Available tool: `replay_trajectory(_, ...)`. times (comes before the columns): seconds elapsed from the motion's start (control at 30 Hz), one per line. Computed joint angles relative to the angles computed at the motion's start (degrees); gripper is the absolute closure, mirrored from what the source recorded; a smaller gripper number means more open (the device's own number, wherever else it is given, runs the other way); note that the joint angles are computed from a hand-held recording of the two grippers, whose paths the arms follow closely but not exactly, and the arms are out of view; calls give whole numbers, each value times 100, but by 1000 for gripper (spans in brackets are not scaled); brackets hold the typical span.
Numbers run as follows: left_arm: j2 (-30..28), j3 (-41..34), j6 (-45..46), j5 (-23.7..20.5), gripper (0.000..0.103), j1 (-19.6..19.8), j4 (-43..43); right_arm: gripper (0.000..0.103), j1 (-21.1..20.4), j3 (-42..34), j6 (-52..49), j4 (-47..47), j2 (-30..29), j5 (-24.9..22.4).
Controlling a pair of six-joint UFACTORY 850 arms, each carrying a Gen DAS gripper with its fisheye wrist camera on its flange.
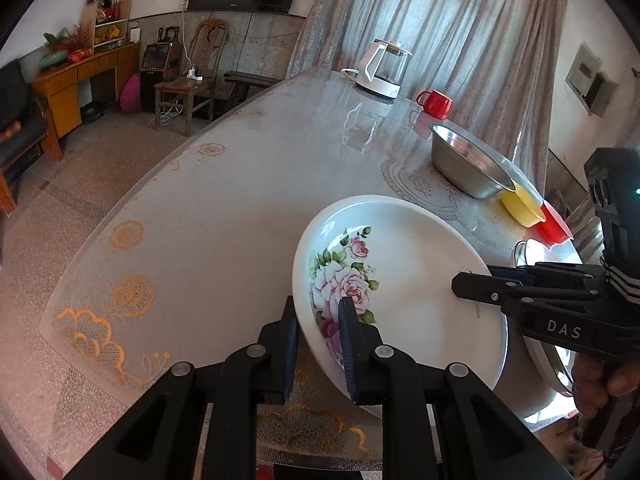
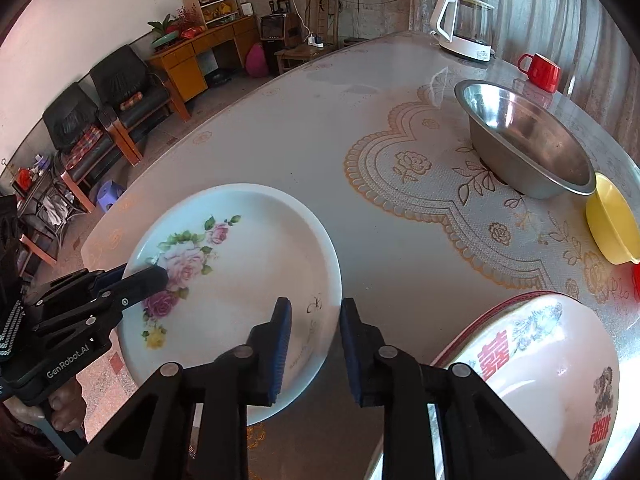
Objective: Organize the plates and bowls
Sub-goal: 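Grasp the pink rose plate rim with the left tool and lift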
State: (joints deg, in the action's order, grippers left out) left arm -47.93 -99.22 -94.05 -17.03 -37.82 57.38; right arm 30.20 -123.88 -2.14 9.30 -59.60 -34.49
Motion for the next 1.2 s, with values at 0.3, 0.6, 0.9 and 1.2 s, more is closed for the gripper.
replay_trajectory(0.3,23,116,-1308,-320,80,-150,1104,82,60,80,131,-441,28,144)
replay_trajectory(0.6,82,152,-1560,68,81,-55,751,84,0,404,73,-62,212,479)
replay_trajectory(0.9,-99,-211,-676,-476,84,-131,-33,84,-38,373,-11,267,207,386)
replay_trajectory(1.2,94,155,-1291,-318,80,-205,612,76,61,36,33,-359,10,112)
